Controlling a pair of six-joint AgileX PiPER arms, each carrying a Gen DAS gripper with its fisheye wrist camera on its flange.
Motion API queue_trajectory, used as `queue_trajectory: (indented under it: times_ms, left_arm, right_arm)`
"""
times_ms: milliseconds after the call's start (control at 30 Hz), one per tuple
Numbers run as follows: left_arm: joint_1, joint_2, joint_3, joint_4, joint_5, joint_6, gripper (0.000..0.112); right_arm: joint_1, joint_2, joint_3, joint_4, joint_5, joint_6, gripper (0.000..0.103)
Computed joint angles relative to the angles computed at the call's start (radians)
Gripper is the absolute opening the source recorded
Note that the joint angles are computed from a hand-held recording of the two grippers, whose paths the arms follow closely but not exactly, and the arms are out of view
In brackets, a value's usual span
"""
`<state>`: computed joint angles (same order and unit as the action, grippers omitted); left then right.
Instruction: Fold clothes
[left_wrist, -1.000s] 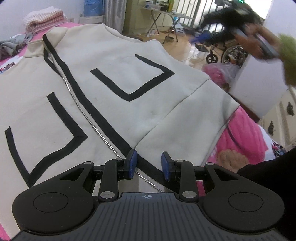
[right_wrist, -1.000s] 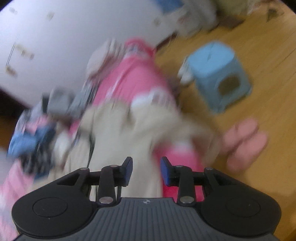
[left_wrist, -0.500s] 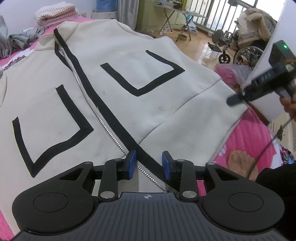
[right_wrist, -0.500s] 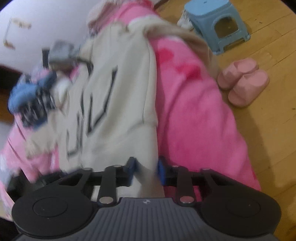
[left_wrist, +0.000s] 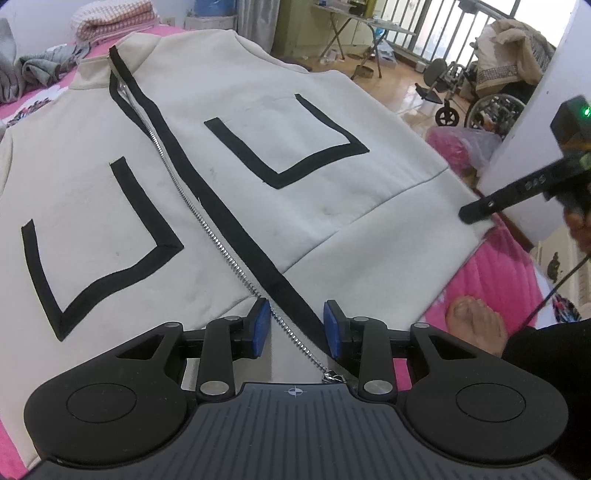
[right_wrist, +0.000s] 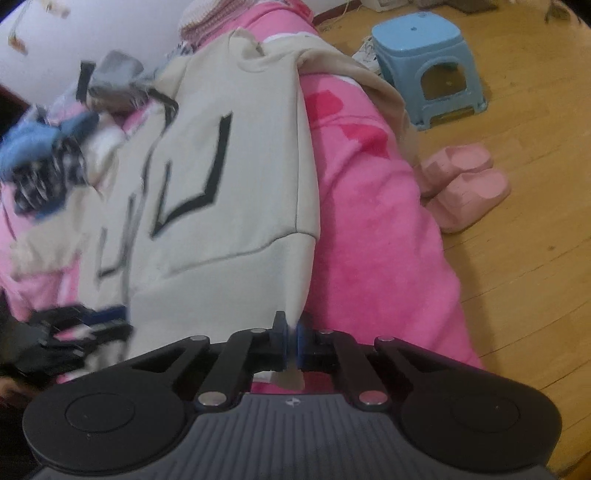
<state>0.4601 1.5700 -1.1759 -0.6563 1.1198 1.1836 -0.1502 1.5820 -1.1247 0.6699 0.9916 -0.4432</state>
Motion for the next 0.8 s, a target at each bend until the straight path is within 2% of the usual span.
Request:
queue_trajectory:
  times_ms: [33, 167, 333, 433, 633, 800]
  left_arm:
    - [0.004, 0.003, -0.005, -0.001, 0.011, 0.0, 0.032]
    - [0.07, -0.011, -0.025, -0.027, 0.065, 0.063, 0.035]
    - [0.137, -0.014, -0.056, -0.107, 0.096, 0.099, 0.036]
    - [0.115, -0.027, -0.043, -0.119, 0.078, 0.116, 0.036]
    - [0.071, -0.07, 0.022, -0.168, 0.075, 0.228, 0.036]
    - [0.039, -0.066, 0.044, -0.191, 0.033, 0.245, 0.036]
  right_arm:
    - [0.003, -0.004, 0.004, -0.002, -0.006, 0.007, 0.005]
    - [-0.007, -0.052, -0.018, -0.048, 0.033, 0.035, 0.028]
    - [-0.01, -0.145, -0.046, -0.098, 0.031, 0.019, 0.027]
    - [0.072, -0.134, -0.098, -0.066, -0.003, -0.019, 0.026]
    - [0.322, 0.046, -0.329, -0.165, -0.104, 0.033, 0.026]
    - [0.409, 0.243, -0.547, -0.248, -0.126, 0.141, 0.026]
